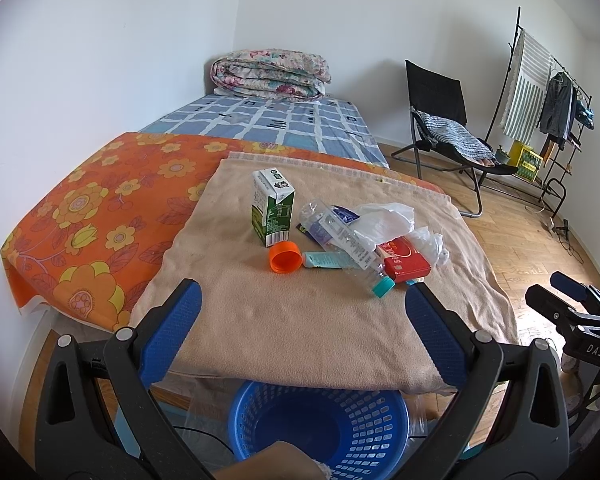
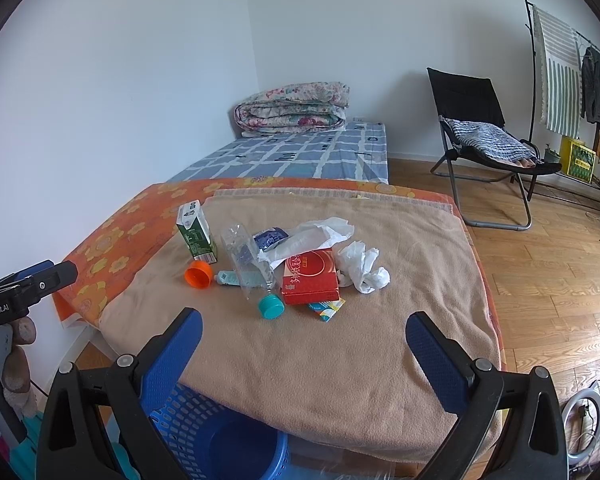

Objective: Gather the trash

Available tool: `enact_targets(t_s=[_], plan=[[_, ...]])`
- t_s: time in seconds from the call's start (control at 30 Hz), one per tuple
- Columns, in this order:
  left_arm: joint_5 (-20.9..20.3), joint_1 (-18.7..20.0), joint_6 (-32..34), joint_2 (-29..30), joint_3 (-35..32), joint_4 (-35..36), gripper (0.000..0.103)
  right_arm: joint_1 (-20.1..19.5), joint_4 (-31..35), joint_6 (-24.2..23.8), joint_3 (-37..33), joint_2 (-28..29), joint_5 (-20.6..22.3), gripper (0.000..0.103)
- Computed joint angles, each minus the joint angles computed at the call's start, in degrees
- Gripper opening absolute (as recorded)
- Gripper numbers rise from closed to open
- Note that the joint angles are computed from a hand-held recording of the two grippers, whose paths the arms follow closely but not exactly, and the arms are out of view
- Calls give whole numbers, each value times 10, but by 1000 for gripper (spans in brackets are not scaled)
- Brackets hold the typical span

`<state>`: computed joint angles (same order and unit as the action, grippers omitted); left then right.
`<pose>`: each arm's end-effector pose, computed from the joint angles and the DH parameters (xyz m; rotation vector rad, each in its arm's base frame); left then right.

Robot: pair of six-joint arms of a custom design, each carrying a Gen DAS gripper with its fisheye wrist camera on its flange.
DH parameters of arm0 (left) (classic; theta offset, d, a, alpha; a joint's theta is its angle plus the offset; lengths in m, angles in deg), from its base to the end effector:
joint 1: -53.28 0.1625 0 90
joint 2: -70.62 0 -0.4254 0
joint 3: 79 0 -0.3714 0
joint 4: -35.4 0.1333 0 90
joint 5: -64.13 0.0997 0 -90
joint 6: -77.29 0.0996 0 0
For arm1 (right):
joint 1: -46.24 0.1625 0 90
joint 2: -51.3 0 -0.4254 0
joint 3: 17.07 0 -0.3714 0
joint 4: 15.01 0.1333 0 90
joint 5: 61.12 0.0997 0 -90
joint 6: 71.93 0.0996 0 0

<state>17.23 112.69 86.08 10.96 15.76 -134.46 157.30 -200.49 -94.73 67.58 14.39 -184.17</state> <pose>-0.1527 -0.6540 0.3346 0.4268 2.3132 -1.1122 0.3320 -0.6424 0.1607 0.5959 -2.3122 1.0368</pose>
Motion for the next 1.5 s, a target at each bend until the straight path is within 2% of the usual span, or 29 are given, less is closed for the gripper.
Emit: enact_targets(t_s=[0.57, 0.87, 0.97, 1.07, 1.13, 1.2, 1.27, 1.37, 1.5], plan=[[4, 1, 1, -2, -3, 7, 103, -5, -5, -5, 8, -3, 9, 103], [-3, 39, -10, -2, -21, 72, 103, -21, 18, -13, 21, -12, 45, 103], [-1, 44, -31, 12, -49, 117, 103, -25, 45, -13, 10, -13, 50, 103], [-31, 59, -68, 28, -88, 174, 102, -29, 88, -11, -14, -7, 57, 102], [-43, 65, -79, 41, -111, 195, 98, -33, 126, -11, -37, 2, 65, 99], [-44, 67, -74, 60, -137, 209, 95, -35, 156, -16, -55, 11, 70, 93], [-41, 68, -61, 78, -157, 212, 91, -37, 187, -29, -77, 25, 77, 91], [-37, 73, -49, 105, -196, 230, 83, -40, 229, -55, -118, 50, 82, 85], [-38, 82, -41, 136, -240, 250, 80, -47, 279, -43, -167, 70, 96, 80]])
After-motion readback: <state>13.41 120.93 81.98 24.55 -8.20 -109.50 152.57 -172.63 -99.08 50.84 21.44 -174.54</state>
